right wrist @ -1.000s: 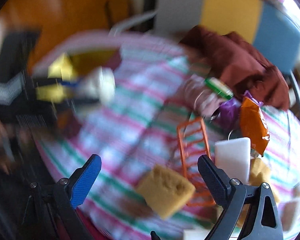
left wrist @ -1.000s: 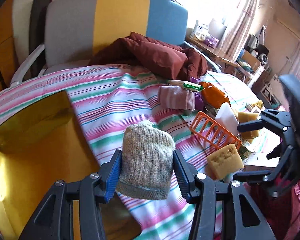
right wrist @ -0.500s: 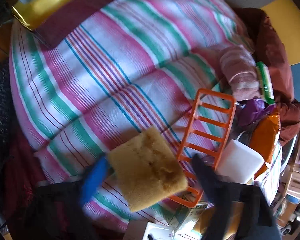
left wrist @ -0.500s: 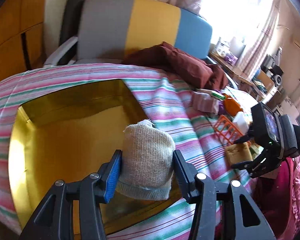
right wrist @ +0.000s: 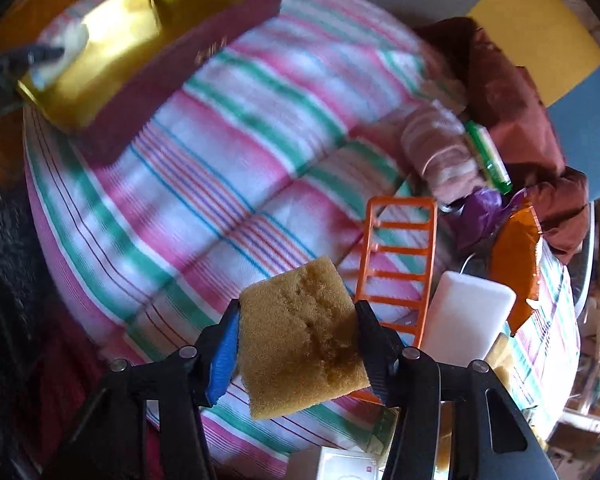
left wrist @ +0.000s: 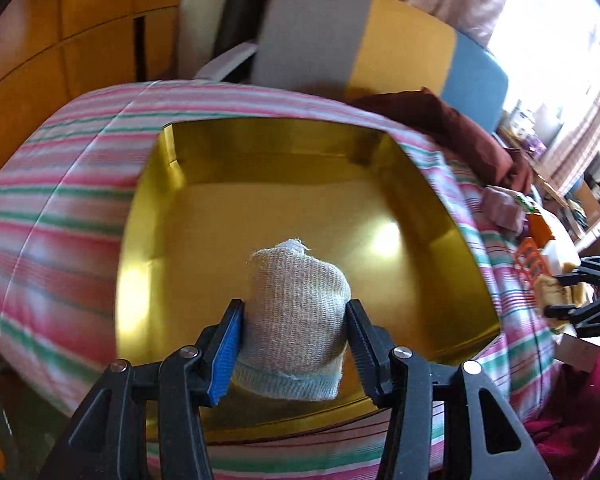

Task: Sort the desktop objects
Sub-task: 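Carry the sock over the gold tray with the left gripper while the right gripper grasps a yellow sponge, then open the left gripper to drop the sock in the tray while the right gripper releases the sponge there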

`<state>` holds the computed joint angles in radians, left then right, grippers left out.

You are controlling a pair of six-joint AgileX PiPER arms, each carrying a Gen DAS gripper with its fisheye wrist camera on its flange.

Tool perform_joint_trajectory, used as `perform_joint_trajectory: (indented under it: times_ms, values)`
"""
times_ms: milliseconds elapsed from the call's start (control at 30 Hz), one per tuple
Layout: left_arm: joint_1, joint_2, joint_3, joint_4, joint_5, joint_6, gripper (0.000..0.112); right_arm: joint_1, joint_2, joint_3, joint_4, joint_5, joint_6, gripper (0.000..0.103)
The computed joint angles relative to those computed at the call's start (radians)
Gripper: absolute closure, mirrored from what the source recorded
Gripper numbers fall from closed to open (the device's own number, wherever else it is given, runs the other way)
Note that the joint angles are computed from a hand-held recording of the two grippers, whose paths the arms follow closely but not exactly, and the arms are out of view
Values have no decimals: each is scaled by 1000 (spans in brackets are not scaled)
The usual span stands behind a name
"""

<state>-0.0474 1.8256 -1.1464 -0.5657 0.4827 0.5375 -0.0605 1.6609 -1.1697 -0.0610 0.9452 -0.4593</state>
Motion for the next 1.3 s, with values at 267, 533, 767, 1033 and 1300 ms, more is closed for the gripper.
perform_joint_trajectory:
  times_ms: [267,533,767,1033,1300]
  values:
    - [13,-20,74,151,-93,-149,61,144,-11,-36,61,-118,168,48]
    - [19,-30,118,256,-163,-245,61,315,123,-262,279,-214,212,48]
    - [32,-14,113,197,-169,-181,60,450,299,-475,365,-218,300,48]
    - [41,-30,125,141,-170,-133,59,486,440,-591,385,-190,448,48]
    - [40,-88,157,187,-211,-161,57,486,523,-639,419,-193,526,47]
